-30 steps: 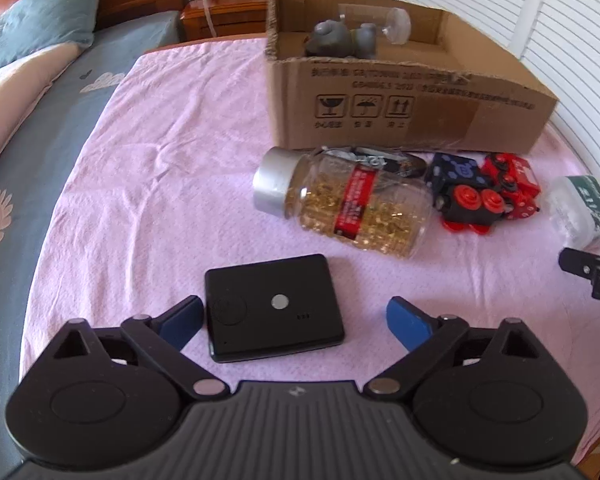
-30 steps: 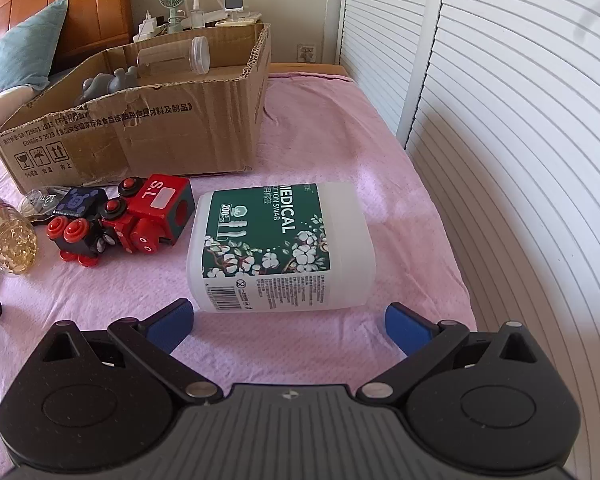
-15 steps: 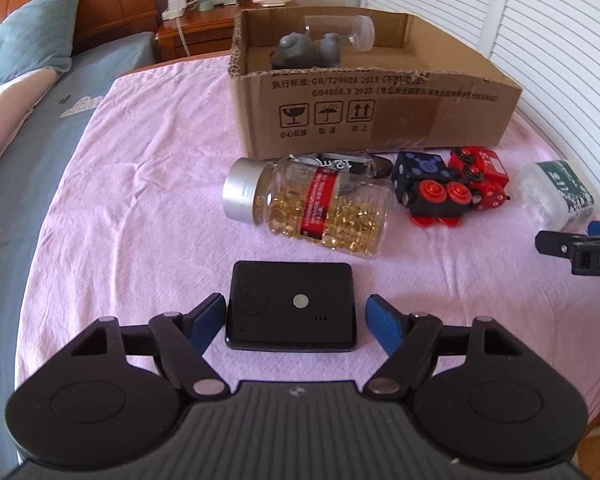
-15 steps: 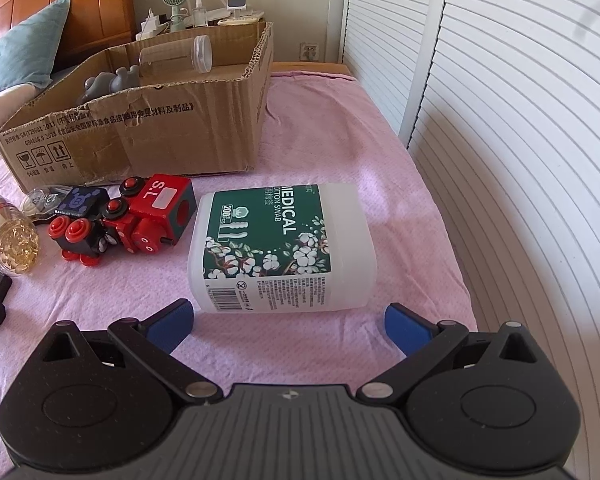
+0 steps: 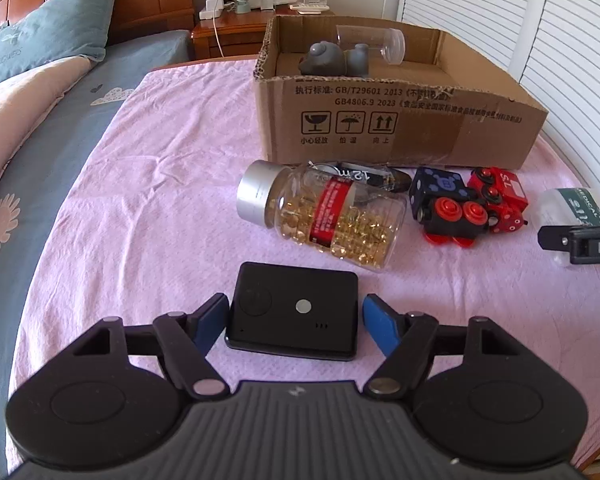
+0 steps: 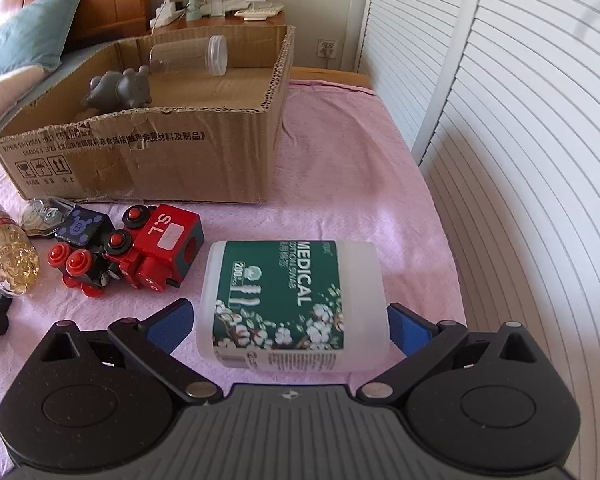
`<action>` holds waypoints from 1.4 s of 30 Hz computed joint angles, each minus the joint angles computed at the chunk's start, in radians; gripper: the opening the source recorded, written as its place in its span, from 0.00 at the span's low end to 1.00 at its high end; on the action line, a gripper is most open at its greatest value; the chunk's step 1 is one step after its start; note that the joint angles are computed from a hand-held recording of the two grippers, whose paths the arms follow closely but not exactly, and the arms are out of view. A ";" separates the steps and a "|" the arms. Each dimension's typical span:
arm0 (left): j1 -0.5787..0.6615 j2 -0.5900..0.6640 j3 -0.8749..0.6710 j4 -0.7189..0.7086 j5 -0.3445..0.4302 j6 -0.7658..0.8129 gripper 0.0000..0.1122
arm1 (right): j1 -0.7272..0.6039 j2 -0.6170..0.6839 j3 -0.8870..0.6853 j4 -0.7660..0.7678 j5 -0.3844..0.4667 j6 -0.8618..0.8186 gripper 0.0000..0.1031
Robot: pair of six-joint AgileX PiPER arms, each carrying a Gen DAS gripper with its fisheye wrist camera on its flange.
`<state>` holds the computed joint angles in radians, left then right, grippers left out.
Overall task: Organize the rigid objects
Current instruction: 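Grasp the MEDICAL swab box with the right gripper while the left gripper grasps the black power bank, then carry the swab box and power bank into the cardboard box and release both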
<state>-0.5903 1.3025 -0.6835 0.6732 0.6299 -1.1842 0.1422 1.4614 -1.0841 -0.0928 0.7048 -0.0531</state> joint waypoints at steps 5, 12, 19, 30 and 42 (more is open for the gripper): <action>0.034 -0.009 -0.003 -0.054 -0.021 0.101 0.62 | 0.034 0.034 -0.044 -0.065 0.048 0.032 0.89; 0.148 -0.034 -0.006 -0.283 -0.074 0.476 0.62 | -0.010 0.048 -0.083 0.017 0.084 -0.100 0.84; 0.247 -0.080 -0.011 -0.511 -0.047 0.805 0.62 | -0.055 0.011 -0.097 0.125 0.137 -0.257 0.84; 0.274 -0.132 -0.069 -0.645 0.050 1.011 0.62 | -0.080 -0.052 -0.141 0.222 0.230 -0.366 0.84; 0.278 -0.142 -0.213 -0.716 0.123 1.107 0.62 | -0.057 0.052 -0.420 0.327 0.301 -0.418 0.84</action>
<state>-0.3119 1.1600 -0.8969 -0.0429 0.7534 -0.0776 0.0850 1.5139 -1.5037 0.2346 1.0054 -0.4714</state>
